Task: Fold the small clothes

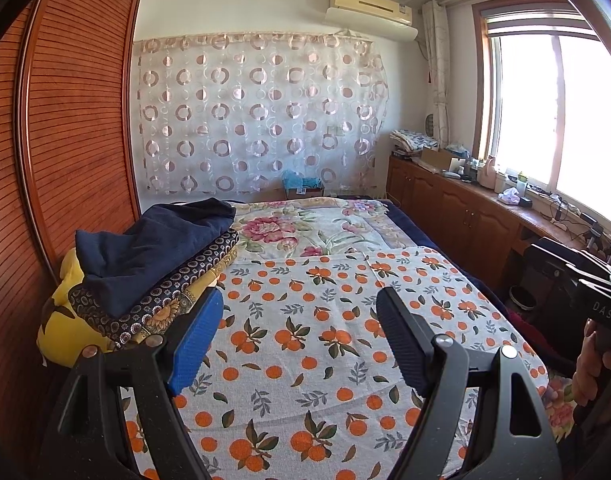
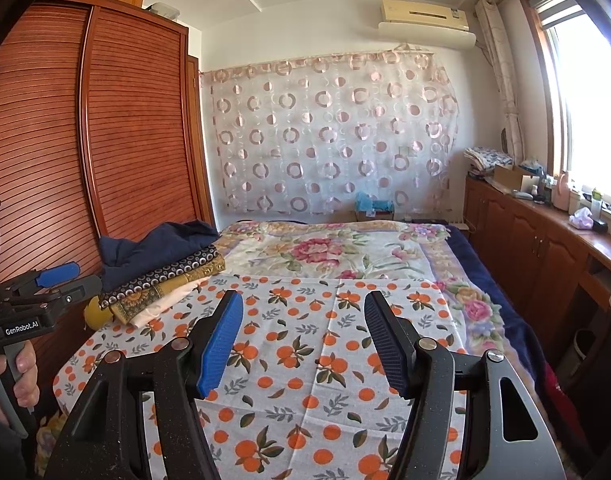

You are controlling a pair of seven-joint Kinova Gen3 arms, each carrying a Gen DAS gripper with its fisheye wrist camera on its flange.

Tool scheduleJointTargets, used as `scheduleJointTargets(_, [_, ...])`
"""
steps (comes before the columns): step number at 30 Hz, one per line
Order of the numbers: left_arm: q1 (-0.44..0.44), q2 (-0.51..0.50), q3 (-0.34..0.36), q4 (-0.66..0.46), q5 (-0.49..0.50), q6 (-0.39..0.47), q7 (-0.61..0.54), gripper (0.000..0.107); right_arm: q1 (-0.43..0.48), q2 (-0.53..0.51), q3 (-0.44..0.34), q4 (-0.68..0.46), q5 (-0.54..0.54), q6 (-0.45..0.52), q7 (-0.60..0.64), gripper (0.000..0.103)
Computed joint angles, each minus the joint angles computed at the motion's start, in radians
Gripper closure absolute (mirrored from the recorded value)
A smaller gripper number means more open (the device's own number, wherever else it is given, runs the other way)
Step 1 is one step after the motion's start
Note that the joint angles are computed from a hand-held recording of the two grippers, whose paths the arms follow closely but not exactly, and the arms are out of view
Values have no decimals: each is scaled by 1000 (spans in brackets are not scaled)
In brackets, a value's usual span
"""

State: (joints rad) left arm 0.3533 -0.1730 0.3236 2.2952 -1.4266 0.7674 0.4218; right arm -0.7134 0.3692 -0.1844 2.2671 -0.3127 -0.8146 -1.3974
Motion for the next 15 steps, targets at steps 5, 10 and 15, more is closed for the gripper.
scheduleJointTargets(5, [3, 0, 3, -2, 2, 8, 1, 28, 12, 2, -1, 5, 19, -8, -10, 38])
scheduleJointTargets(10, [4, -1, 4, -4, 6, 11, -3, 28, 21, 5, -2, 9, 35, -15, -19, 38])
scheduleJointTargets(15, [4, 0, 4, -3, 4, 11, -1, 28, 24, 7, -2, 12, 41, -19, -23, 38])
